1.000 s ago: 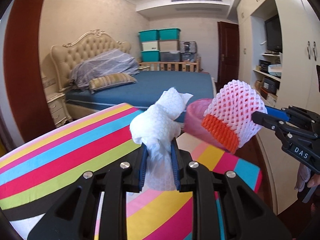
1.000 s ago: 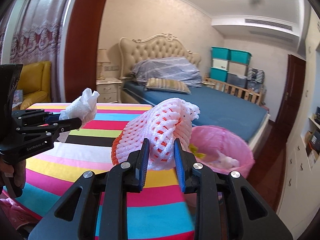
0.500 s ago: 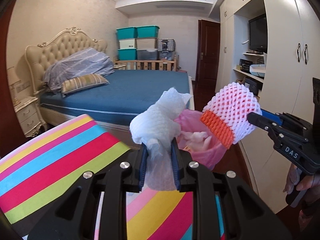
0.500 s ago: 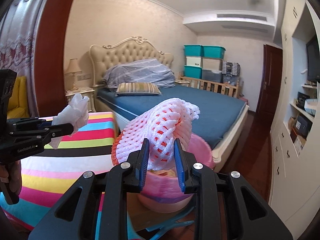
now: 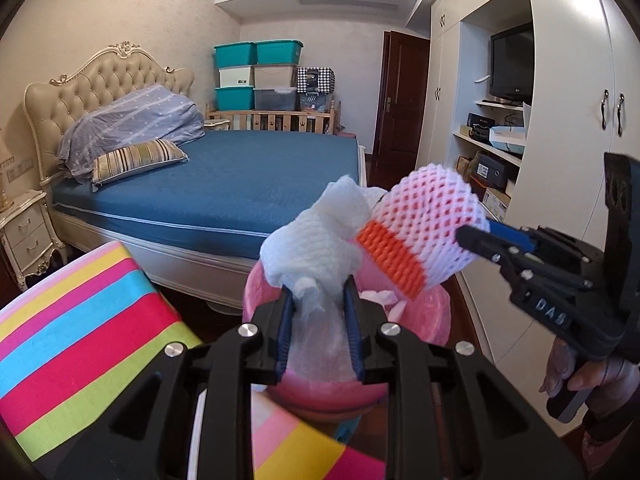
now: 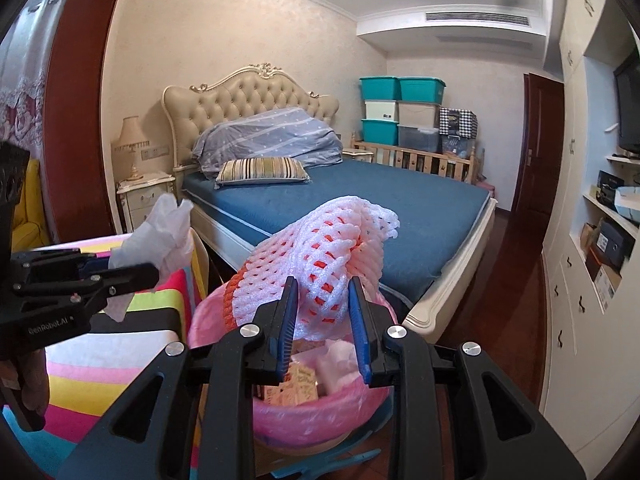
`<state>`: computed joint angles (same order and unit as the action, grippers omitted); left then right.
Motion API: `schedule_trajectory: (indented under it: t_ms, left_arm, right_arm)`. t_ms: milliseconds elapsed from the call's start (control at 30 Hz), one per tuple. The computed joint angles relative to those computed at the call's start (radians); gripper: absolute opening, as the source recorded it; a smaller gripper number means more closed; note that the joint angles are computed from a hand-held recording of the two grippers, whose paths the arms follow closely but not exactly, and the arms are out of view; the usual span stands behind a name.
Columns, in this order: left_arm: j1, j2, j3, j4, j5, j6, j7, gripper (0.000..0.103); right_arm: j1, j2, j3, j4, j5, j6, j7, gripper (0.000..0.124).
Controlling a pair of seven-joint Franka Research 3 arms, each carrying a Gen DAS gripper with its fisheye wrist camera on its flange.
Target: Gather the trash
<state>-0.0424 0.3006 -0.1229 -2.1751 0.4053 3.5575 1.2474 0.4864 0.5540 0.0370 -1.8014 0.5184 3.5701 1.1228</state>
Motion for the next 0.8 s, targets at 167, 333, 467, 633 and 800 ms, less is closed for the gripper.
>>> schedule_trajectory:
  t_ms: [167, 333, 467, 633, 800]
  left_arm:
    - [0.064, 0.064, -0.064, 0.092, 0.086, -0.017, -0.074, 0.04]
    - [-0.046, 0.074, 0.036, 0.095, -0.031, 0.025, 0.018, 0.073]
    - [-0.04, 0.065, 0.041, 0.076, -0.056, 0.041, 0.043, 0.086]
    - [-0.127, 0.003, 0.11, -0.014, -0.224, 0.089, 0.182, 0.098]
    - [-0.192, -0.085, 0.125, -0.129, -0.455, 0.161, 0.372, 0.098]
  right_arm:
    - [-0.244, 0.103, 0.203, 0.113, -0.32, -0.059, 0.125, 0.051]
    - [-0.33, 0.152, 0.267, 0.137, -0.408, -0.023, 0.217, 0.072]
    - [-0.335, 0.095, 0.243, 0.03, -0.424, 0.064, 0.287, 0.073]
    - [-0.201, -0.035, 0.125, -0.138, -0.274, 0.112, 0.288, 0.077]
    - [-0.013, -0.148, 0.011, -0.221, 0.014, 0.074, 0.141, 0.085]
